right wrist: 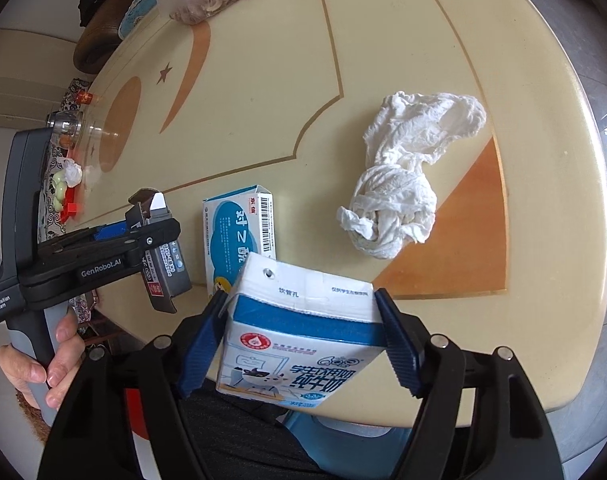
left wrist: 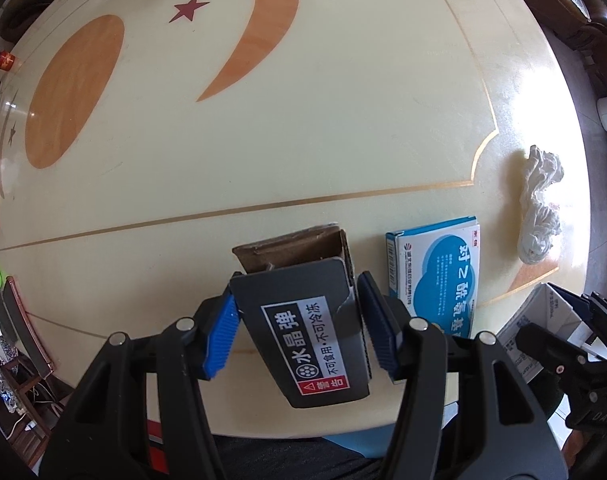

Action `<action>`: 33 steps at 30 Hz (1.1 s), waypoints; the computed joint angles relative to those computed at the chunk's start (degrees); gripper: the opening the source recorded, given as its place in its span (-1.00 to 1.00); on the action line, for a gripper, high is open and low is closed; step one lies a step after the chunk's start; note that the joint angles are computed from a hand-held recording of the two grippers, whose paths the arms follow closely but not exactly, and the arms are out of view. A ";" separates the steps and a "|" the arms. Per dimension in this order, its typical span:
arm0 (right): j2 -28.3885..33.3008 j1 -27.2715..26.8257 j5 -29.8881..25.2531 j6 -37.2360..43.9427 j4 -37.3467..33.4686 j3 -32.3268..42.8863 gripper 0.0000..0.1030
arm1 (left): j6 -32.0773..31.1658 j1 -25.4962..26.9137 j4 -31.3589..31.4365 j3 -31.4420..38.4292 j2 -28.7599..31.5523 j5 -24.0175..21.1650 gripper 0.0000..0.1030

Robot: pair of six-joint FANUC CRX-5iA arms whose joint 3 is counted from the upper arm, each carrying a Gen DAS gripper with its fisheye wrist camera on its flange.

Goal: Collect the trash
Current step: 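Carry the black box and milk carton with both tools over the pink bin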

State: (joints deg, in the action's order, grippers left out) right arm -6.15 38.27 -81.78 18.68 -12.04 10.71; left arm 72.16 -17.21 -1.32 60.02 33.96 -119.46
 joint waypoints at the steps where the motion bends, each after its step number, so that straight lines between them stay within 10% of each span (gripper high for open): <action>1: -0.06 -0.06 0.21 0.09 -0.31 -0.13 0.38 | 0.16 -0.03 0.43 1.93 1.18 -0.32 0.10; 22: -2.65 7.69 -7.57 -2.65 6.66 4.38 0.38 | -3.97 -2.82 1.42 1.62 -5.16 -1.21 0.10; 33: -4.82 20.82 -13.27 -8.66 13.59 6.25 0.38 | -8.16 -1.21 4.67 -22.89 -22.56 7.93 0.10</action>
